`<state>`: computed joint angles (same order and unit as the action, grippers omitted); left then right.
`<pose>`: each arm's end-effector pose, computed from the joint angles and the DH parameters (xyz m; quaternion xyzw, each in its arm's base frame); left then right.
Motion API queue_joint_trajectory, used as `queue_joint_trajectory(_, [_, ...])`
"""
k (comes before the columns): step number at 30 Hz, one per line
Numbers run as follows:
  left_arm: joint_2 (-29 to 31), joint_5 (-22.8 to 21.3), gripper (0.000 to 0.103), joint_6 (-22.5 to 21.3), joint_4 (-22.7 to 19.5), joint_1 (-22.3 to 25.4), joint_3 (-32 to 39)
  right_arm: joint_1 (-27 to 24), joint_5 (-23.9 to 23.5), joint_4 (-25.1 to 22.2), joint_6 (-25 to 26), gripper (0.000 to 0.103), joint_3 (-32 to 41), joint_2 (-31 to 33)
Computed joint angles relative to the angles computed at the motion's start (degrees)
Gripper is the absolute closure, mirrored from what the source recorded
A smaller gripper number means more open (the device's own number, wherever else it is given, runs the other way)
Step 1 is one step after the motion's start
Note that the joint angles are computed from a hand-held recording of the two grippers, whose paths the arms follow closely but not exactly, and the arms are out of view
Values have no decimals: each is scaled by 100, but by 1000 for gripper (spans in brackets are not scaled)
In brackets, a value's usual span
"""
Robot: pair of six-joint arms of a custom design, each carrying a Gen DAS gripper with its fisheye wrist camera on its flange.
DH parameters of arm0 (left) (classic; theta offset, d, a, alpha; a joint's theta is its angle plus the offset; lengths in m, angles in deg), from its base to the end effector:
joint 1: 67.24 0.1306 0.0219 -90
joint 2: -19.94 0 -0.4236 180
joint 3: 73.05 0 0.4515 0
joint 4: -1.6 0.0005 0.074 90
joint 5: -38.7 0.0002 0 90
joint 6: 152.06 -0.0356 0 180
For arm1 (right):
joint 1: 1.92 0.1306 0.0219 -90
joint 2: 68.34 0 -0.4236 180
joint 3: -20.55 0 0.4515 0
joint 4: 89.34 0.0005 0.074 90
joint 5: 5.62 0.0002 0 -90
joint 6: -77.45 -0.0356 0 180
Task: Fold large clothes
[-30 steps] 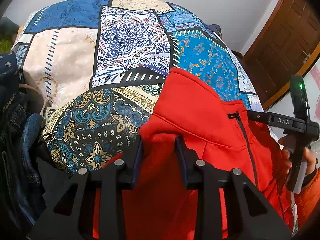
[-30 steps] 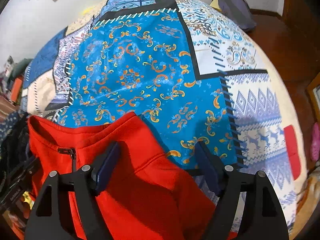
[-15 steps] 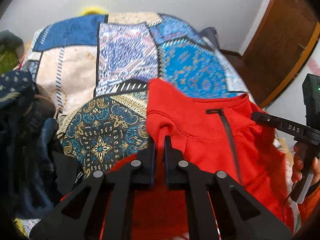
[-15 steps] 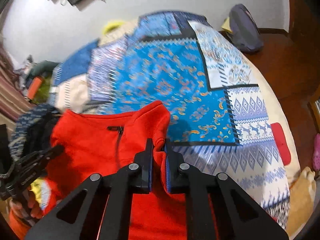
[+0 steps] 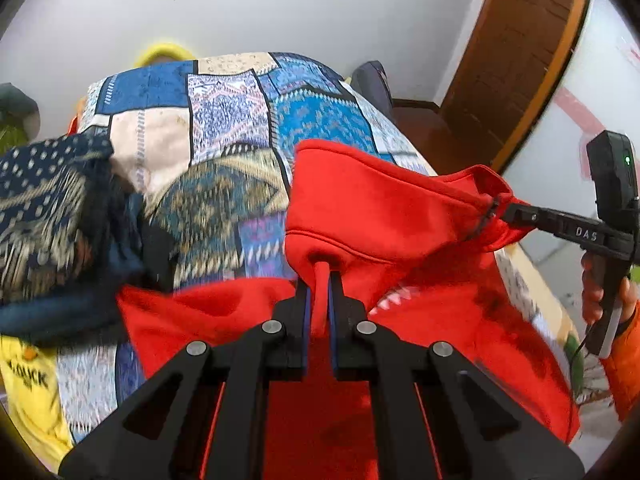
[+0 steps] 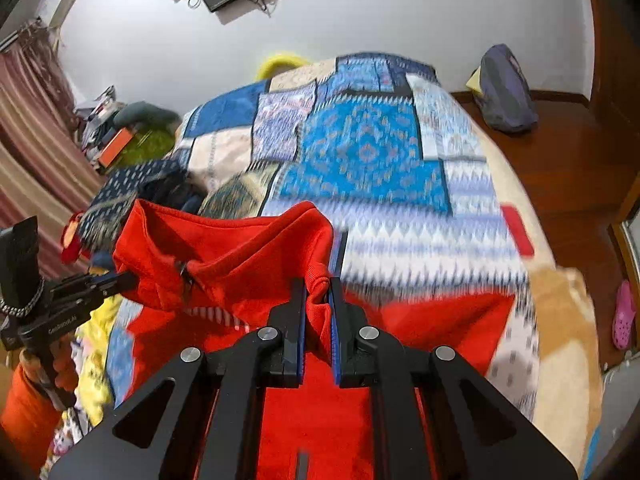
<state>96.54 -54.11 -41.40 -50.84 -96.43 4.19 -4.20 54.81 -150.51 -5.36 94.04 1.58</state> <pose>0.3872 -0.2149 0.4615 0.0623 0.9426 -0.1168 0.3064 0.3835 0.0018 0.4678 -0.1109 0.9246 0.2220 0.2891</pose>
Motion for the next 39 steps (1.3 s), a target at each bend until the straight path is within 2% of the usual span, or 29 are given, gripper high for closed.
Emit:
queue_joint_trajectory(4, [-351, 99, 97, 308, -74, -282, -466, -113, 36, -269, 155, 95, -447, -365])
queue_joint_trajectory(10, [-577, 308, 96, 729, -103, -615, -1026, -312, 149, -454, 34, 93, -944, -552])
queue_joint_trajectory(13, [-643, 120, 95, 916, -166, -810, -1204, -431, 80, -607, -61, 88, -1038, -638])
queue_joint_trajectory(15, [-740, -107, 90, 930, -181, -943, -1278, -472, 177, -763, -28, 87, -1019, -668])
queue_joint_trajectory(19, [-817, -344, 75, 858, -480, -1052, -1243, -530, 382, -1112, 225, 85, -870, -769])
queue_joint_trajectory(23, [-1019, -538, 73, 821, -701, -1047, -1220, -687, 239, -1289, 424, 85, -674, -864])
queue_joint_trajectory(27, [-1257, -745, 64, 781, -727, -903, -1125, -745, 153, -1086, 360, 71, -499, -966])
queue_joint_trajectory(29, [-1278, -951, 60, 702, -744, -823, -1002, -675, 197, -897, 249, 64, -418, -963])
queue_joint_trajectory(33, [-1074, -968, 55, 575, -622, -569, -712, -286, 460, -725, 3, 64, -246, -752])
queue_joint_trajectory(37, [-691, -698, 46, 644, -297, -357, -481, 253, 766, -776, 60, 64, -158, -430])
queue_joint_trajectory(39, [-471, -512, 45, 748, -184, -297, -402, 480, 907, -775, 77, 64, -202, -318])
